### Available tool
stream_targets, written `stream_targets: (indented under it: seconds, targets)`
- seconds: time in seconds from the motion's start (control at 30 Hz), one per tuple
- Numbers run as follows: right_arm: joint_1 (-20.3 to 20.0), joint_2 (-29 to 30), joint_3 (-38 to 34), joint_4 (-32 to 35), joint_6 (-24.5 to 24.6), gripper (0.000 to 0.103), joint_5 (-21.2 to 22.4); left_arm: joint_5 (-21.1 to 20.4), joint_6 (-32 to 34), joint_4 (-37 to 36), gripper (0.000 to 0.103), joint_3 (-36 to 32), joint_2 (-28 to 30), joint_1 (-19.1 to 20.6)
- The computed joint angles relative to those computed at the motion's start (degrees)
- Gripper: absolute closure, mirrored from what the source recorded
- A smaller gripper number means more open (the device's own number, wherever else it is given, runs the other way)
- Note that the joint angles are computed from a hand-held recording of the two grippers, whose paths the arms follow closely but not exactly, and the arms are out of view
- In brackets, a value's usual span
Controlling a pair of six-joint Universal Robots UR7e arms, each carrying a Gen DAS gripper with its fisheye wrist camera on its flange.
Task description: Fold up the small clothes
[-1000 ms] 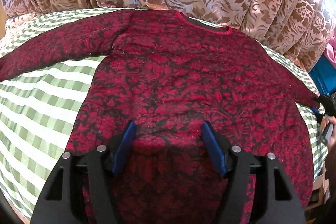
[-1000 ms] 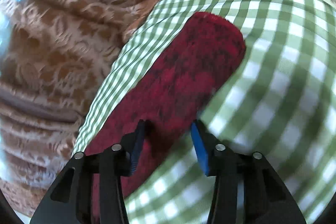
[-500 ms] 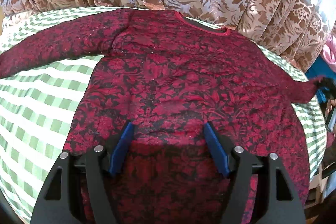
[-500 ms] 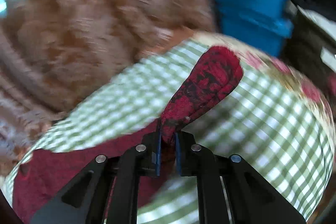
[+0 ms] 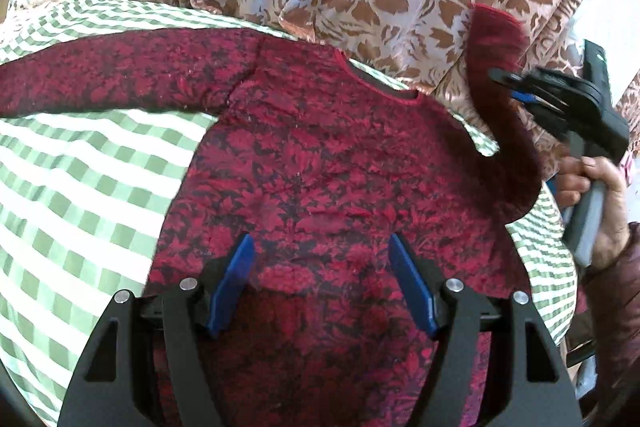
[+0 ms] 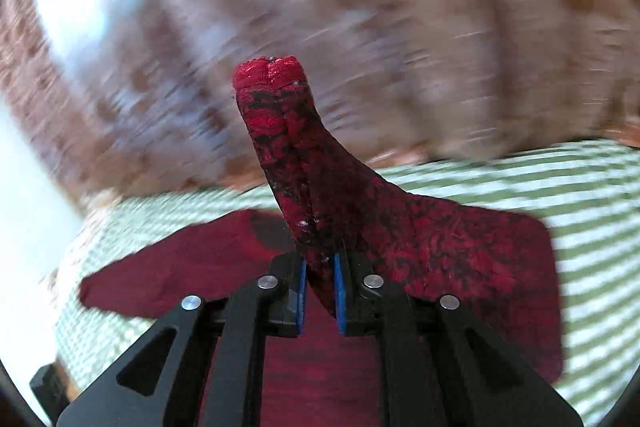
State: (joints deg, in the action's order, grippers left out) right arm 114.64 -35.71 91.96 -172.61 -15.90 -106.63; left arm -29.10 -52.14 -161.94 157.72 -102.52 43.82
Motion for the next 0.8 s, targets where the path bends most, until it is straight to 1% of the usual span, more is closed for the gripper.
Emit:
stream_targets:
  seconds: [0.07, 0.1, 0.13, 0.2, 0.23, 0.3, 0.37, 0.4, 0.47, 0.5, 0.57, 0.6, 0.63, 0.67, 0.7, 0.77, 0.8]
  targets:
    - [0.8, 1.2, -0.4, 2.1, 0.3, 0.056, 3.6, 0.1, 1.0, -0.3, 0.033, -0.1, -0.9, 0.0]
    - [0.8, 1.2, -0.3, 2.1, 0.9, 0.020, 5.3, 0.0, 1.8, -0.7, 0.033, -0.2, -1.2, 0.1]
    - [0.5, 0.3, 1.5, -0.2, 1.9, 0.014, 7.7, -0.4, 3.4, -2.2, 0.033, -0.3, -1.2, 0.6]
    - [0.2, -1.4, 4.1, -2.4, 2.4, 0.014, 8.9, -0.9, 5.7, -4.8, 0.033, -1.0, -0.1, 1.8]
    - [-0.5, -3.4, 6.2, -2.9, 3.0, 0.014, 9.4, -1.5, 7.8, -7.3, 0.033, -1.7, 1.1, 3.0]
    - [-1.5, -5.6, 9.2, -3.6, 3.5, 0.014, 9.1, -2.9, 11.1, -11.5, 0.033, -2.9, 3.2, 4.8]
    - [-3.2, -8.5, 13.3, -5.0, 3.8, 0.014, 7.6, -5.1, 15.0, -16.2, 0.033, -5.1, 6.3, 7.5]
    - [-4.5, -10.8, 16.6, -6.0, 4.2, 0.014, 6.8, -7.0, 17.6, -19.1, 0.033, -6.9, 8.5, 9.4]
    - [-6.5, -13.7, 20.9, -7.4, 4.8, 0.014, 6.0, -10.2, 22.1, -21.8, 0.033, -10.6, 11.6, 12.5]
    - [-8.0, -15.9, 24.0, -8.1, 5.0, 0.014, 5.2, -10.9, 23.5, -22.2, 0.033, -12.2, 13.0, 13.5]
    - [-10.2, -18.6, 28.7, -10.6, 5.7, 0.014, 4.3, -12.3, 26.4, -22.8, 0.028, -16.4, 16.4, 16.2]
    - [-11.5, -19.8, 30.7, -11.6, 6.1, 0.014, 4.2, -13.4, 27.5, -22.5, 0.025, -18.4, 17.8, 17.6]
    - [-13.0, -21.4, 32.9, -12.1, 6.7, 0.014, 4.0, -14.4, 28.0, -21.4, 0.019, -21.2, 19.6, 19.3]
    - [-13.8, -22.3, 34.0, -12.5, 6.7, 0.014, 3.9, -14.9, 28.1, -20.4, 0.015, -23.1, 20.9, 20.5]
    - [-14.7, -23.2, 35.0, -13.0, 6.9, 0.014, 3.6, -16.6, 28.6, -19.8, 0.014, -25.6, 22.7, 22.1]
    - [-15.8, -23.9, 35.7, -13.5, 7.1, 0.014, 4.3, -16.9, 28.2, -18.5, 0.014, -28.5, 25.1, 23.6]
    - [-16.3, -24.1, 35.8, -13.8, 7.2, 0.014, 4.8, -16.8, 28.2, -17.5, 0.016, -30.6, 26.9, 24.5]
